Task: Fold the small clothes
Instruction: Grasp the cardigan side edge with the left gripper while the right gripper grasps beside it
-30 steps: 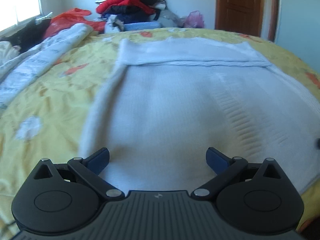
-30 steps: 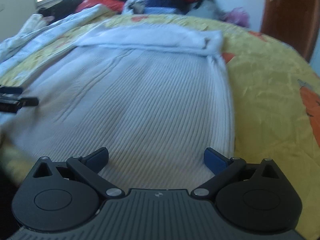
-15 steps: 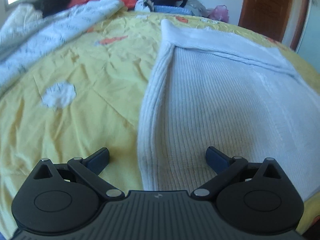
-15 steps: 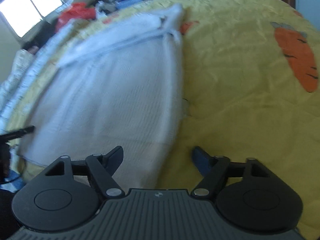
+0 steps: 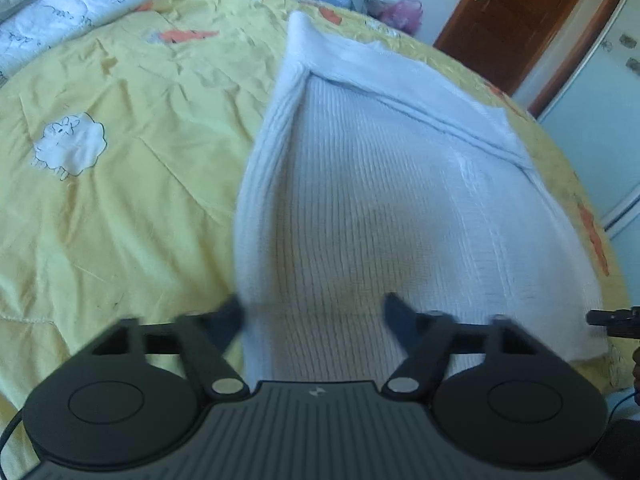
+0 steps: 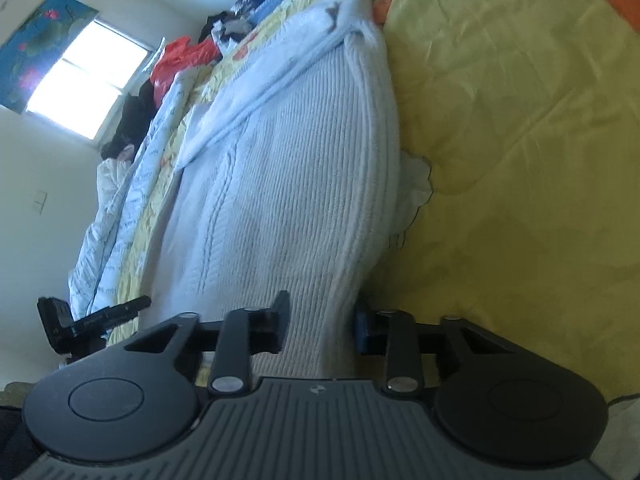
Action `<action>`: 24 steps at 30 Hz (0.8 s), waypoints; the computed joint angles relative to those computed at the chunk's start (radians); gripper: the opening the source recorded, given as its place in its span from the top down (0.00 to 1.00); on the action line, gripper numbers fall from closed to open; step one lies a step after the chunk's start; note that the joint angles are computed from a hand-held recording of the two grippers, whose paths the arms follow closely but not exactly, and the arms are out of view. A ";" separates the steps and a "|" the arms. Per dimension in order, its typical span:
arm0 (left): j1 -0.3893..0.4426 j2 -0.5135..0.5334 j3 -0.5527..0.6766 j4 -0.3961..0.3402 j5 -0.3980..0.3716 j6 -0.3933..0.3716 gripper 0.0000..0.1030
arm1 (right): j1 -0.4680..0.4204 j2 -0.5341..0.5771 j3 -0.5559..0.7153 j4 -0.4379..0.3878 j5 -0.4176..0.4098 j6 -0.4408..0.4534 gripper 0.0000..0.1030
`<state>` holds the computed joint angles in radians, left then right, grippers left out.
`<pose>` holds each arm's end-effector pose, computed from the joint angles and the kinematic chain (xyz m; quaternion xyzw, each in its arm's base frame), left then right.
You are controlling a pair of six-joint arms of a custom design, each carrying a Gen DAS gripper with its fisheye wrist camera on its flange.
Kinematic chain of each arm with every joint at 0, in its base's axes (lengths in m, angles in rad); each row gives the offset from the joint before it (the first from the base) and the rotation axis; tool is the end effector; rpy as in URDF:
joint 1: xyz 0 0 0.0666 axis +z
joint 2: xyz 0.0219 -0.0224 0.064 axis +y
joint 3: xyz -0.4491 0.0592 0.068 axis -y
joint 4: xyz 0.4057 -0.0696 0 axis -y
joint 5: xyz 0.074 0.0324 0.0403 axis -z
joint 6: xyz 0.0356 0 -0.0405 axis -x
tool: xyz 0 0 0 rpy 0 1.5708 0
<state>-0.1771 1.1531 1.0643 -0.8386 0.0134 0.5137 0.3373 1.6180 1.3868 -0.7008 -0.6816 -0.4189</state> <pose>0.3656 -0.0663 0.4449 -0.1568 0.9356 -0.1130 0.2953 0.5272 0.2082 0.4013 -0.0684 0.8984 0.4042 0.1579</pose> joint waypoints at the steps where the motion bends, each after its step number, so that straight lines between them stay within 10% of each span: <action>1: 0.000 0.005 0.010 -0.021 -0.007 -0.010 0.49 | 0.004 -0.001 -0.004 0.005 -0.001 0.001 0.74; 24: 0.123 0.031 0.055 -0.113 0.225 -0.006 0.91 | -0.019 0.020 -0.038 0.192 -0.133 -0.124 0.88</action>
<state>-0.0545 1.1844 1.1189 -0.9515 0.2381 0.5080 0.3179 1.6382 1.3492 -0.5088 -0.8149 -0.5433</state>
